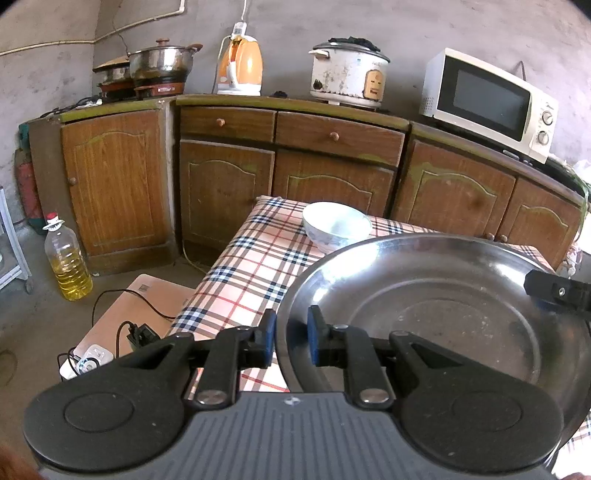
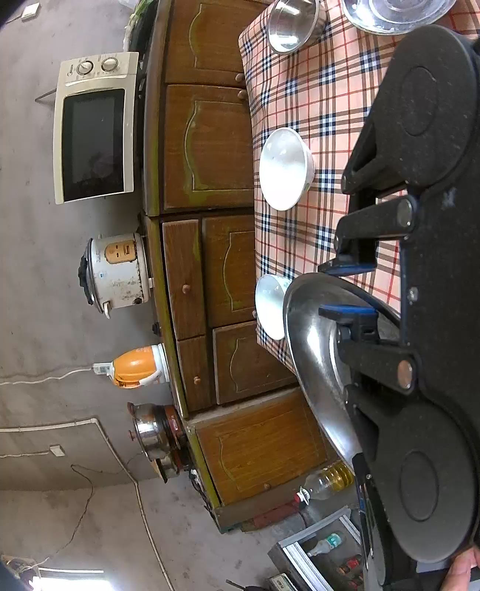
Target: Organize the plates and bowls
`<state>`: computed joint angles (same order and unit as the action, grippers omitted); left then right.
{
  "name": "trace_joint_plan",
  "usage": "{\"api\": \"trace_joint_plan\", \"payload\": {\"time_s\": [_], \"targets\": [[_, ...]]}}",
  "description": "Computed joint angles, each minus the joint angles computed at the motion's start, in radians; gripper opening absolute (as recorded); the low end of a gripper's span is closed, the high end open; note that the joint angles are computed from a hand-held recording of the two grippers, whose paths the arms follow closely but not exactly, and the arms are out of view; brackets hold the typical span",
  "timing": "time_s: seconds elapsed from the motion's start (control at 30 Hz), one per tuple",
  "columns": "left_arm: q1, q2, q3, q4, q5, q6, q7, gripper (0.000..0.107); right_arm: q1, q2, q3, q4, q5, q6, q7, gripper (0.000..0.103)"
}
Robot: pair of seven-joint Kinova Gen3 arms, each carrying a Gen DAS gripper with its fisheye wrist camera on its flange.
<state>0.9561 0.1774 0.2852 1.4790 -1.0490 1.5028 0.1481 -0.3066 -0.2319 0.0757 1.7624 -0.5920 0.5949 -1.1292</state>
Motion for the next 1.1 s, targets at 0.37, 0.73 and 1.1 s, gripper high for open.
{"api": "trace_joint_plan", "payload": {"time_s": [0.37,0.73,1.1], "targets": [[0.016,0.002,0.006,0.002,0.001,0.002,0.009,0.018,0.0,-0.024,0.005,0.018,0.022,-0.003,-0.01,0.022],[0.028,0.012,0.003,-0.003,0.006,-0.004,0.009,0.018,-0.004,-0.039,0.02,0.033,0.04,-0.003,-0.019,0.022],[0.041,0.02,-0.002,-0.013,0.01,-0.003,0.004,0.018,-0.009,-0.048,0.034,0.045,0.046,0.0,-0.012,0.022]]}}
